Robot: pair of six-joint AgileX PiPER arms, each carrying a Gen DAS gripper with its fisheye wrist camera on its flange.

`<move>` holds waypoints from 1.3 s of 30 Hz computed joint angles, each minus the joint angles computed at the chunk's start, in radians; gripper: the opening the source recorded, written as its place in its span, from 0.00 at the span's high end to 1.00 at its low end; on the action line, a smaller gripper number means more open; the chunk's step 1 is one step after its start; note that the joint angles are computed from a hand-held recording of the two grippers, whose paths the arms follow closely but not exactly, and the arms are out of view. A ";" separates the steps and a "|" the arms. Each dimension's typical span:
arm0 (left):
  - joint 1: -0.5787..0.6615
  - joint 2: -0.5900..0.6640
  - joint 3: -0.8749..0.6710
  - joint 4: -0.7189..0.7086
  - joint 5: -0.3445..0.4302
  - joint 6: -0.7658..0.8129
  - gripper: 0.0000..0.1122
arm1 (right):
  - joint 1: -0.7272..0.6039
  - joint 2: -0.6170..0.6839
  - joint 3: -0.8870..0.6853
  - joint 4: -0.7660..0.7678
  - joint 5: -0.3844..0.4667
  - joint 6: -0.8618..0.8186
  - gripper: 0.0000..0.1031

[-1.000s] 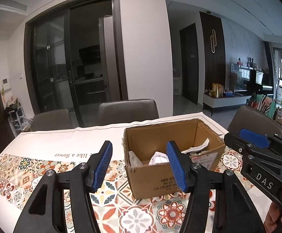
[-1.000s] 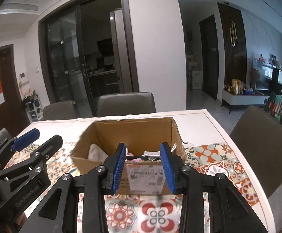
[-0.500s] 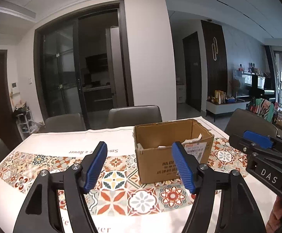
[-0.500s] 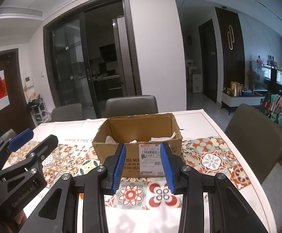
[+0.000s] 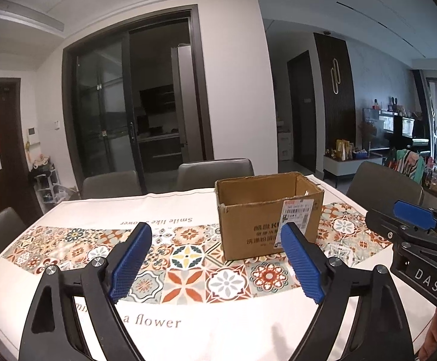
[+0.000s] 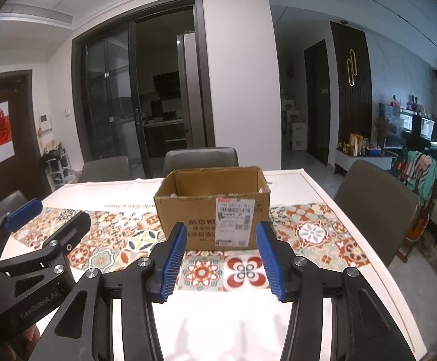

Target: Organize soft objects

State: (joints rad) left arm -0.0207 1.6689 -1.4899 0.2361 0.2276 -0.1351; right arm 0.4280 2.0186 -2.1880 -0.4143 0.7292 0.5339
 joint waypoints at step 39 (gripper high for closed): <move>0.026 -0.104 0.162 0.128 -0.055 -0.165 0.11 | 0.041 -0.116 0.216 -0.091 -0.058 0.141 0.52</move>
